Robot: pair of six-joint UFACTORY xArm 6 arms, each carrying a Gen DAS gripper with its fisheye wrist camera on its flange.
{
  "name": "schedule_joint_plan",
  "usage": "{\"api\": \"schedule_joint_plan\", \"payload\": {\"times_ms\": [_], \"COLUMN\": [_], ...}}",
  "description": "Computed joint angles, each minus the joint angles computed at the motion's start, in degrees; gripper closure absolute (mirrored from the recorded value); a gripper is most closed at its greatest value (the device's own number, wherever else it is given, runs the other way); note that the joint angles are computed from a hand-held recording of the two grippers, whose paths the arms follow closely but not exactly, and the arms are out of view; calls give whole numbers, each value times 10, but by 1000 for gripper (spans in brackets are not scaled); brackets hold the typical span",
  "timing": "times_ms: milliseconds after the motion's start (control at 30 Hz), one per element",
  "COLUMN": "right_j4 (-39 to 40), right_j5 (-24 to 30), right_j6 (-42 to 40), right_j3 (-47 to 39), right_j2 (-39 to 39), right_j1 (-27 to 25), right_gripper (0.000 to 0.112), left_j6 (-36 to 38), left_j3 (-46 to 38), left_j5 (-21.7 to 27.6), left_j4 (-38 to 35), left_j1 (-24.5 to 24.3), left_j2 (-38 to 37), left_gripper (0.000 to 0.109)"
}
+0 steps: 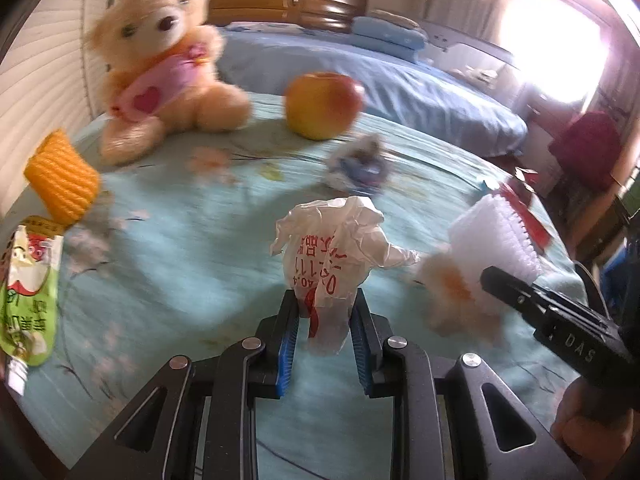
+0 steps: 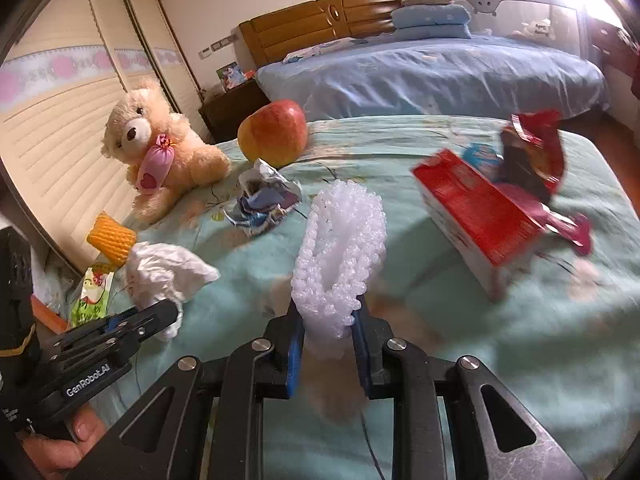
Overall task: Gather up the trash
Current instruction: 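Carry the white paper bag and white foam net over the trash bin with both tools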
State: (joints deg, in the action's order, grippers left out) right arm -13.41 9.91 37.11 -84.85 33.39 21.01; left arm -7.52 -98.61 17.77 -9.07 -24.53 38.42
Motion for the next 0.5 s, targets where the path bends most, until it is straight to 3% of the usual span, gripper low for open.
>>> {"api": "schedule_joint_plan", "payload": {"times_ms": [300, 500], "right_j4": [-98, -199], "right_j5": [-44, -52], "right_j6": [103, 206], "right_j3": [142, 209], "right_j2": [-110, -167], "right_j1": [-21, -45], "right_gripper": [90, 90], "left_j6": [98, 133], "left_j3": [11, -5], "left_j5": [10, 25], "left_j4": [-99, -126], "left_j1": [-41, -62], "left_j2": [-16, -11], "left_gripper": [85, 85]}}
